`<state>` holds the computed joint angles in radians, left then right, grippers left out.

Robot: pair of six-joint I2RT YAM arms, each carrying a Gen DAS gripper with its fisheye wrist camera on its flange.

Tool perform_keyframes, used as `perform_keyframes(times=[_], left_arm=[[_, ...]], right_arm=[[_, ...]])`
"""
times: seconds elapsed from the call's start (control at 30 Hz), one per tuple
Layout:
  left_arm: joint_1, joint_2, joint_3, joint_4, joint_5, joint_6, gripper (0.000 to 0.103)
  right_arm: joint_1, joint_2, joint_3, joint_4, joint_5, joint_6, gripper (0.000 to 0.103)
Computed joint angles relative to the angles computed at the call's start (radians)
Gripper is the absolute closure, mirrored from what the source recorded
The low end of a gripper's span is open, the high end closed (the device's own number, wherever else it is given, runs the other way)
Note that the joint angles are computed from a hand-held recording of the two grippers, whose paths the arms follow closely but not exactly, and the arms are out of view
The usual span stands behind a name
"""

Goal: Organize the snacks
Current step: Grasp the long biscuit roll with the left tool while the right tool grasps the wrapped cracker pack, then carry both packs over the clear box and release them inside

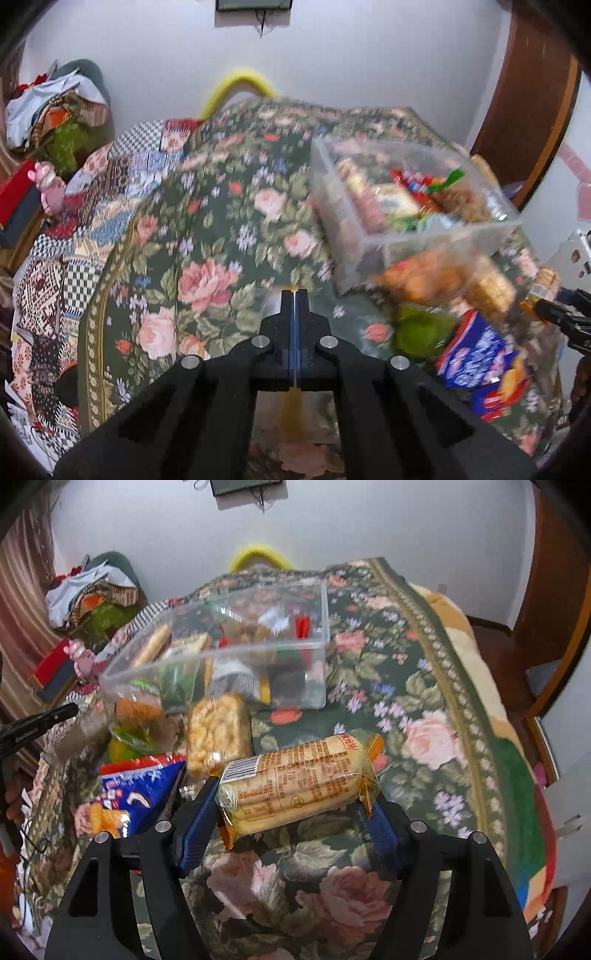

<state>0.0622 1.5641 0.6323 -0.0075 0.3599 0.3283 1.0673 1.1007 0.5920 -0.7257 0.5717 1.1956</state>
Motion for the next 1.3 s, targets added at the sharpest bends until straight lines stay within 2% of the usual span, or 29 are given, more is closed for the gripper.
perform_keyframes(times=[0.13,0.2,0.27,0.33,0.6,0.7,0.77,1.0,1.3], left_arm=[[-0.036,-0.049,-0.007,-0.006,-0.06,0.016,0.102],[-0.035,-0.029,0.002,-0.024,-0.061,0.026,0.091],[-0.034,0.007,-0.001,-0.012,-0.083,0.027,0.069],[-0.031,0.057,-0.012,0.024,-0.109,0.032,0.065],[0.009,0.273,0.023,0.06,-0.078,0.039,0.062],[0.01,0.291,-0.002,0.133,-0.067,0.038,0.062],[0.001,0.285,-0.009,0.144,-0.082,0.036,0.064],[0.009,0.185,-0.03,0.101,-0.083,0.027,0.064],[-0.011,-0.06,0.011,-0.032,-0.022,0.003,0.064]], right_arm=[[-0.007,-0.031,0.009,-0.001,0.014,-0.013,0.032],[-0.006,-0.042,0.014,-0.002,0.016,-0.016,0.032],[0.001,-0.047,0.016,-0.007,0.021,-0.012,0.032],[0.002,-0.05,0.011,-0.008,0.022,-0.011,0.032],[-0.015,-0.078,0.006,-0.027,0.012,-0.003,0.032],[-0.017,-0.07,0.012,-0.028,0.013,-0.004,0.032],[-0.024,-0.067,0.017,-0.025,0.014,-0.016,0.032],[-0.076,-0.079,0.04,0.005,0.024,-0.105,0.032],[-0.197,-0.053,0.105,0.115,0.023,-0.308,0.032]])
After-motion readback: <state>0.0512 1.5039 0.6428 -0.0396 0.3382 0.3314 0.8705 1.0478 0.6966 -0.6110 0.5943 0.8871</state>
